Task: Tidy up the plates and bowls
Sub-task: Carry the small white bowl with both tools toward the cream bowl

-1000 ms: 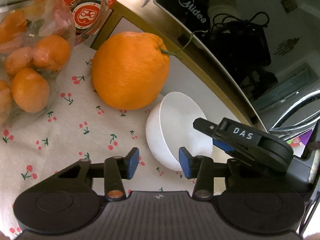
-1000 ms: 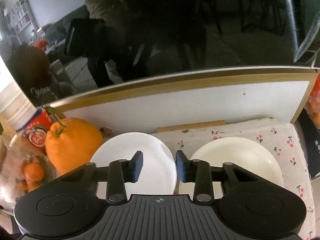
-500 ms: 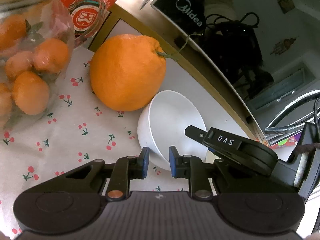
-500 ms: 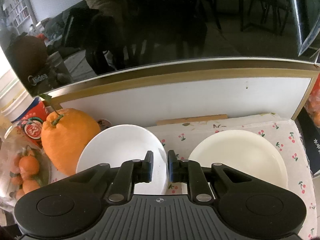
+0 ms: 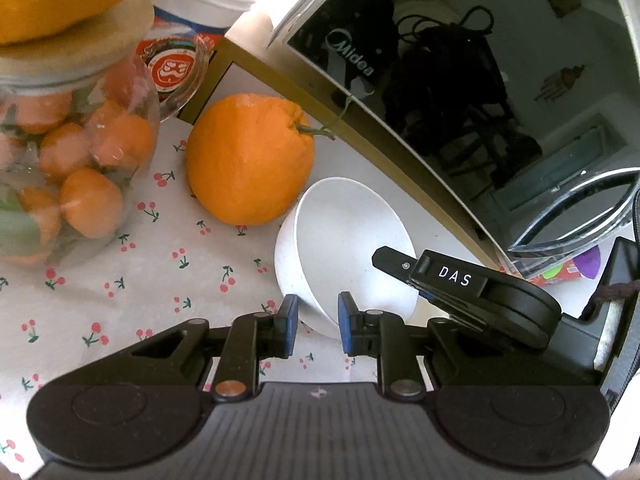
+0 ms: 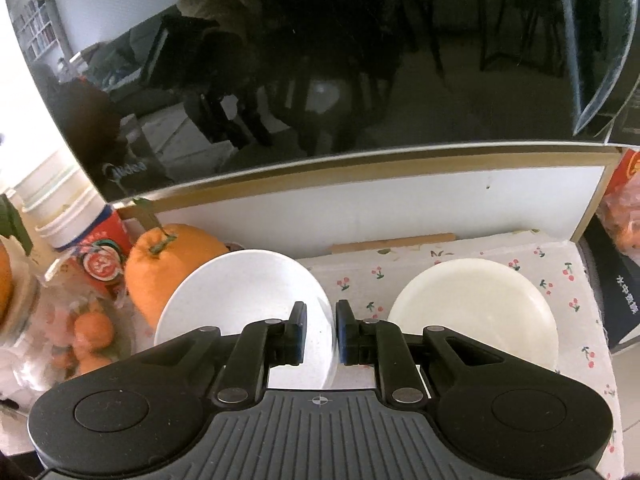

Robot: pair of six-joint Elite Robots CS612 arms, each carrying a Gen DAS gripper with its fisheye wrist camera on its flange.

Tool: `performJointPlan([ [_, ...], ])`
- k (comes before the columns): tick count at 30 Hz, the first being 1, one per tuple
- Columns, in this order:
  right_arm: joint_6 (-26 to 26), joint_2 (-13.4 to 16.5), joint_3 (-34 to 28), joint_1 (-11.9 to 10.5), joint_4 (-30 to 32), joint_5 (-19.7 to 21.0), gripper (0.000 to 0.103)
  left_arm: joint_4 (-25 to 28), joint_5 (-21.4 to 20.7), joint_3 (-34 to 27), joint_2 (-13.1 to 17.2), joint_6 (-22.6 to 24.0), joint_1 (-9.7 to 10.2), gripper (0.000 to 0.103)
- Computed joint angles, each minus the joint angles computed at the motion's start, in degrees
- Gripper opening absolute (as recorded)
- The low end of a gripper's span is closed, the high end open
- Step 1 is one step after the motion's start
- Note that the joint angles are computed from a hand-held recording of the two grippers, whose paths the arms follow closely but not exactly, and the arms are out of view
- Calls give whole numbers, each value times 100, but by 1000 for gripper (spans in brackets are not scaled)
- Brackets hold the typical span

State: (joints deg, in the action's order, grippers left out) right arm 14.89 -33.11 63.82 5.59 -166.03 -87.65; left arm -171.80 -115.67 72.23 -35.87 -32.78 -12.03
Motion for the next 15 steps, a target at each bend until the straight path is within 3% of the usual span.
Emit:
performJointPlan([
  [15,113,-605,878,108,-345,-244,16,-41,-254,391,-330,647,65,19],
])
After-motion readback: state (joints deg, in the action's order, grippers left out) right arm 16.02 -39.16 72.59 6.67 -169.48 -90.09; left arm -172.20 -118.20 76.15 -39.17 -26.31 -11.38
